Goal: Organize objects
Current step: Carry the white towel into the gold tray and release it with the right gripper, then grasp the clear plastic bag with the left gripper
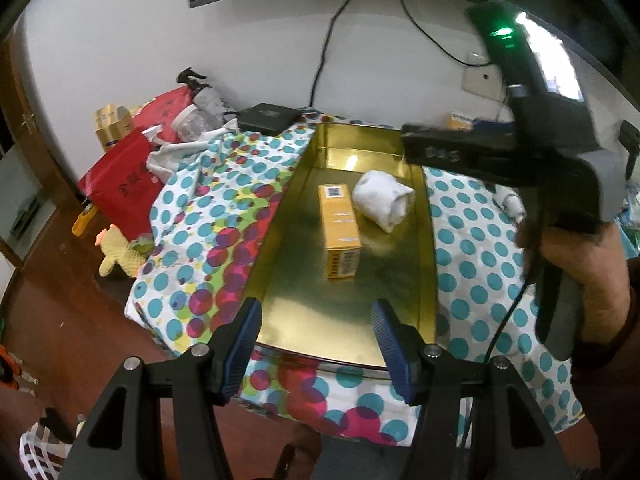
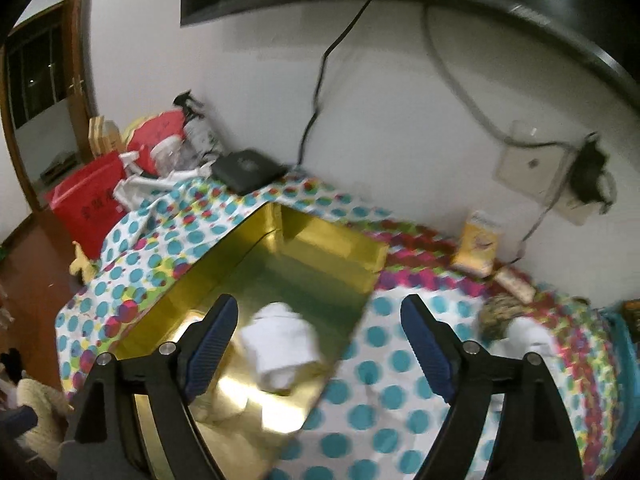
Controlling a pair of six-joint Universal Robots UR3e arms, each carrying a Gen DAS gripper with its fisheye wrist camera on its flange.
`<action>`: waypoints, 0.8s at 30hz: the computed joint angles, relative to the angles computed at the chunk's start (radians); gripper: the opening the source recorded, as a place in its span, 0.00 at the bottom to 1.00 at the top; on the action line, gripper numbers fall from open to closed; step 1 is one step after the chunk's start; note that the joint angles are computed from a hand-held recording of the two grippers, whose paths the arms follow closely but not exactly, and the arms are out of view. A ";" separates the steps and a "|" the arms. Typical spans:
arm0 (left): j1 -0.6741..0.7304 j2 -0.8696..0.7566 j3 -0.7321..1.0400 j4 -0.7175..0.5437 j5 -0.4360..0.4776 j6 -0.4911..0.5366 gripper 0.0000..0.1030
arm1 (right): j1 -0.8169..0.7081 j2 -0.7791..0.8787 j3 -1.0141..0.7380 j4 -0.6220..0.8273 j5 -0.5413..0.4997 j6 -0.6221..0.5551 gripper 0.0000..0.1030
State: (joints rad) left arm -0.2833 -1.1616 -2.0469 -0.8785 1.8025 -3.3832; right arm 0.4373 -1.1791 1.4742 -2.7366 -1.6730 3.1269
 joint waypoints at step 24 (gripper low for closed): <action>-0.334 -0.596 0.497 0.097 0.016 -0.012 0.57 | -0.434 -0.524 0.630 -0.253 0.050 -0.125 0.88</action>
State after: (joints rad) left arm -0.6174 -1.7573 -1.5500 -0.7816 1.8186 -3.3949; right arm 0.0029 -1.7035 2.1038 -2.9892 -1.6225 3.0017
